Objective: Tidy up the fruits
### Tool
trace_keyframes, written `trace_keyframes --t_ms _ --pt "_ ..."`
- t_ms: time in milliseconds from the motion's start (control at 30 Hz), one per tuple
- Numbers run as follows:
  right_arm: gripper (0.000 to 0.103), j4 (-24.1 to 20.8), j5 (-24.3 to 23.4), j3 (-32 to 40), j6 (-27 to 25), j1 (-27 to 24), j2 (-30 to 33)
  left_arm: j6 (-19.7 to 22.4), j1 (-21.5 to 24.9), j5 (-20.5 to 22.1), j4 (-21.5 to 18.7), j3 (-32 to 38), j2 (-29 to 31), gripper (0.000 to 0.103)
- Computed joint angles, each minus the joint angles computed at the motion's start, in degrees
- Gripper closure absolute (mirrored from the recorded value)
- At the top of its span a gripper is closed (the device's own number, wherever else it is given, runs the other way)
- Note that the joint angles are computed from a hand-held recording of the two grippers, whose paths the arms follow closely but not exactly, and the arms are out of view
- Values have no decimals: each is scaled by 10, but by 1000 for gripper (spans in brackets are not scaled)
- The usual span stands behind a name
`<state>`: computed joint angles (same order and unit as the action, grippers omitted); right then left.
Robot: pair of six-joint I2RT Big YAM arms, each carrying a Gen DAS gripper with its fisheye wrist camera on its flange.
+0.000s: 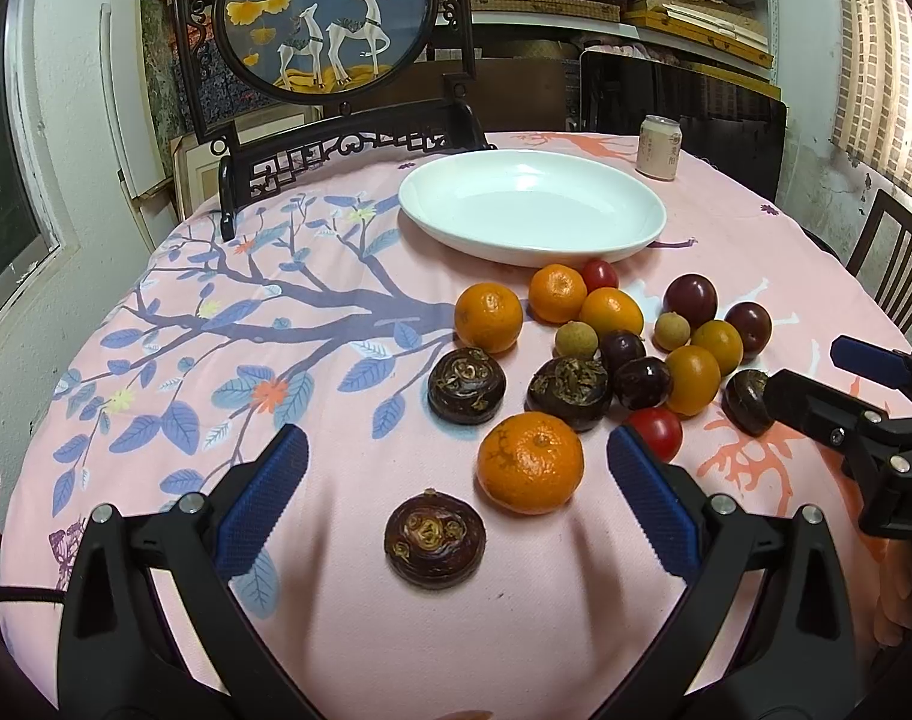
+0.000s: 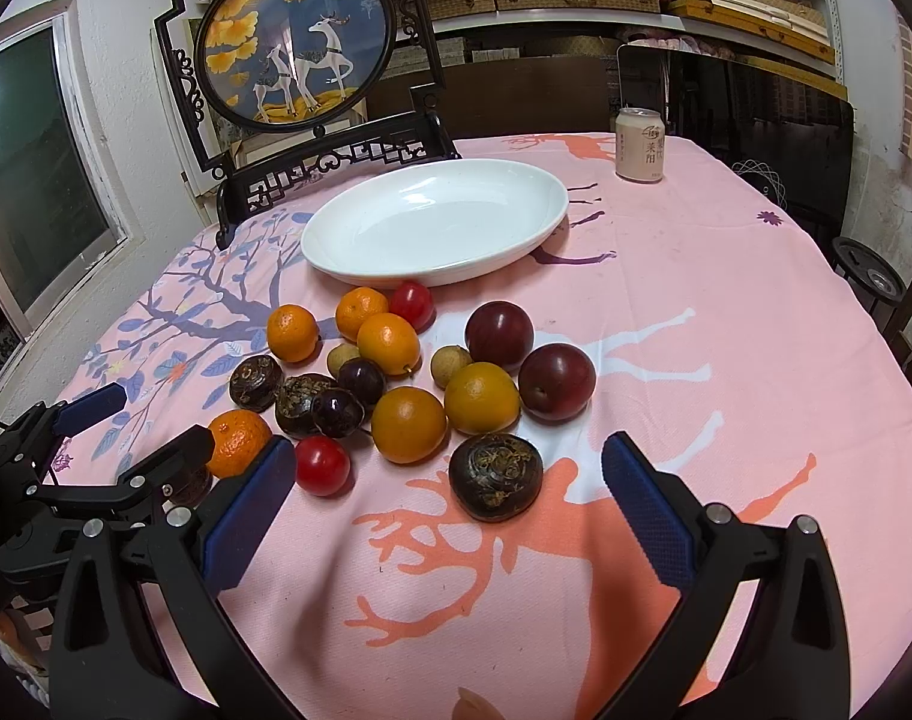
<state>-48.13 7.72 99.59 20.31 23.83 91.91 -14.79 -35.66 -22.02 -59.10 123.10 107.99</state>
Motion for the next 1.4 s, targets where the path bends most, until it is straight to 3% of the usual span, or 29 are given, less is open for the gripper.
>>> trace_keyframes --t_ms 1400 --pt "1 -1 -1 0 1 0 0 -2 1 3 3 -9 -1 2"
